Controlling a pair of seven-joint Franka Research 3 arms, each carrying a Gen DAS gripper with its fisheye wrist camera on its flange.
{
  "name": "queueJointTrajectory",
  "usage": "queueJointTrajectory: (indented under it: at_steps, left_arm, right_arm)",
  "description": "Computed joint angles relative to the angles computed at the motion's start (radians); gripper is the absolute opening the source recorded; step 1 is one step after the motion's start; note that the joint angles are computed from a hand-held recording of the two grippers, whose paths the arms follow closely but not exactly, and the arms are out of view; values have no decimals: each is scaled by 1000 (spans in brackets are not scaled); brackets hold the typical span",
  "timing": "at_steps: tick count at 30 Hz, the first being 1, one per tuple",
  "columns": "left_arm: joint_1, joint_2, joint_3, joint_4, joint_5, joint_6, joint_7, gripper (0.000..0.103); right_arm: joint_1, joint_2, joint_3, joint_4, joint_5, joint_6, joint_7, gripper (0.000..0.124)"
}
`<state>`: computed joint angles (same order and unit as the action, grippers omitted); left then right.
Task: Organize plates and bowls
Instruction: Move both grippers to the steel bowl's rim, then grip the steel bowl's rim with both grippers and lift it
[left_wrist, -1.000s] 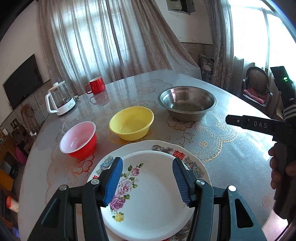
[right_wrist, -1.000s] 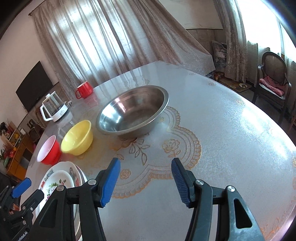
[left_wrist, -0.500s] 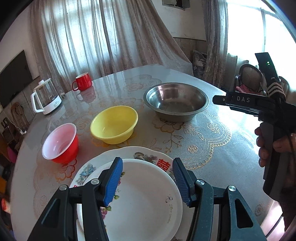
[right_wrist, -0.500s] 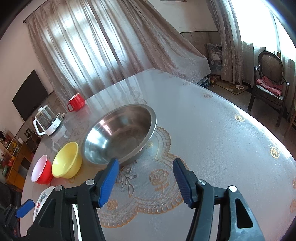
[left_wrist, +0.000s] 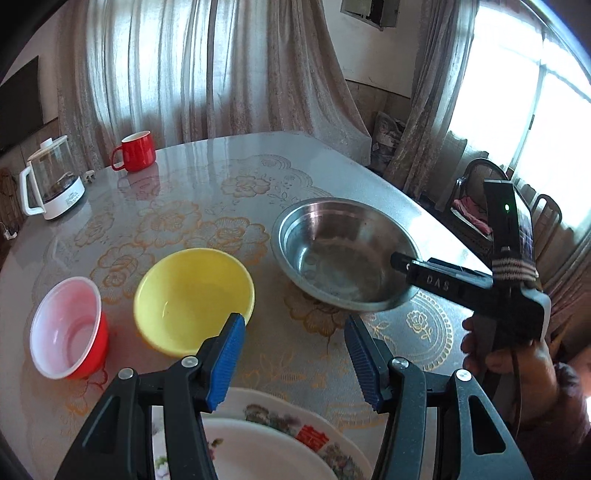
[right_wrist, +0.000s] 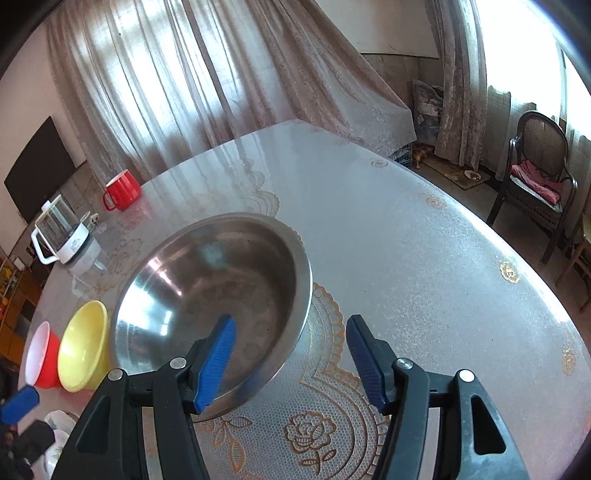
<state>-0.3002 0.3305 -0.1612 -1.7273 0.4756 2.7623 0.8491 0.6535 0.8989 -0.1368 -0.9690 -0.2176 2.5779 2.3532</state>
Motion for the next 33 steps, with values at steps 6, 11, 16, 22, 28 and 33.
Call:
queueJointTrajectory:
  at_steps: [6, 11, 16, 22, 28, 33]
  left_arm:
    - [18, 157, -25, 225, -91, -75, 103, 65]
    - [3, 298, -24, 448, -142, -179, 194, 67]
    - [-25, 405, -8, 614, -167, -267, 260, 67]
    - [-49, 515, 4, 789, -187, -370, 350, 67]
    - [-56, 593, 0, 917, -238, -440, 402, 61]
    - [-72, 576, 20, 890, -233, -424, 398, 35]
  right_arm:
    - [0, 4, -17, -1, -21, -30, 10, 63]
    - [15, -3, -54, -10, -70, -46, 59, 63]
    - [-17, -50, -22, -166, -40, 209, 106, 63]
    - [-67, -61, 45, -271, 101, 431, 44, 58]
    - [-155, -63, 196, -300, 176, 502, -135, 56]
    - [-184, -45, 260, -262, 226, 454, -253, 31]
